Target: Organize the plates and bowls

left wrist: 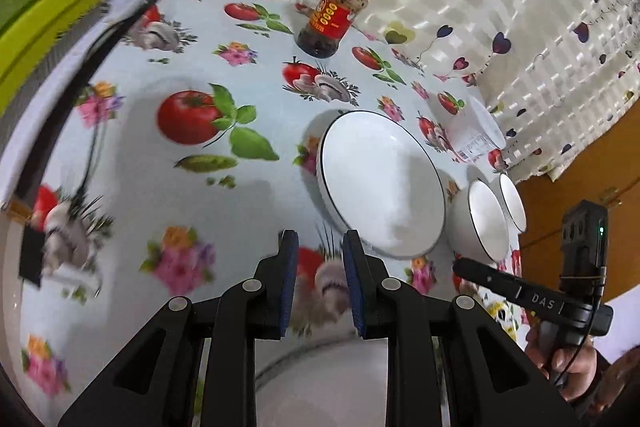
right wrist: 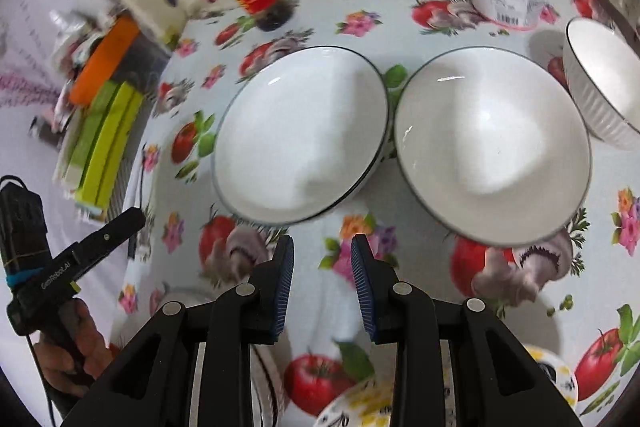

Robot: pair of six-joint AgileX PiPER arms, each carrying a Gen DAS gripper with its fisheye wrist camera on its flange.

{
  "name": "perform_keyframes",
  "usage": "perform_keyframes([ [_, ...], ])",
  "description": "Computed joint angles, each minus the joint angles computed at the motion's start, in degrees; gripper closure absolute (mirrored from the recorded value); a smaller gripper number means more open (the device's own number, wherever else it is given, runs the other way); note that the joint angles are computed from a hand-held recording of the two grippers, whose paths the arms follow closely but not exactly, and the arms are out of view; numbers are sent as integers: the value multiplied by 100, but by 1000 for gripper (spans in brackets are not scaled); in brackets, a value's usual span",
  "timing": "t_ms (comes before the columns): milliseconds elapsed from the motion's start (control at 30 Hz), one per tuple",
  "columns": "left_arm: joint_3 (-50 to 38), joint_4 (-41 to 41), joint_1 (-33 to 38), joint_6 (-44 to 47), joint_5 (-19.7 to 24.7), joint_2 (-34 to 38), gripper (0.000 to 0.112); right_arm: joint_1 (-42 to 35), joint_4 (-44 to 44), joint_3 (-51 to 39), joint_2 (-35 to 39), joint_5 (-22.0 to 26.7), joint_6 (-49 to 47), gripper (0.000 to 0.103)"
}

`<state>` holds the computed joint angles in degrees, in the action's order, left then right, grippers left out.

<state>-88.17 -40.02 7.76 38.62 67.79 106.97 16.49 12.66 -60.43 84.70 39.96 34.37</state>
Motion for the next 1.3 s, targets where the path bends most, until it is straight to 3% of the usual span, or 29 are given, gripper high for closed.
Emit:
perform_keyframes([
  [233, -885, 224, -436, -290, 10, 860, 89, -238, 59, -177, 417, -90, 41, 74],
  [567, -1739, 253, -680, -594, 135, 1681, 89, -62, -840, -741, 850, 118, 910, 74],
  [900, -1917, 379, -878, -721, 68, 1918, 89, 4, -1333, -1111, 1105, 458, 1129, 75],
  [1000, -1804, 354, -885, -592, 41, 1848, 98, 10, -1398, -1233, 1196, 539, 1069, 78],
  [1133, -1756, 383, -726, -575, 41, 1804, 99, -97, -1056, -1254, 1258, 456, 704, 91],
  [1300, -1558, 331, -385, -423, 94, 1715, 99, -128, -488, -1321, 1397, 244, 89, 91],
])
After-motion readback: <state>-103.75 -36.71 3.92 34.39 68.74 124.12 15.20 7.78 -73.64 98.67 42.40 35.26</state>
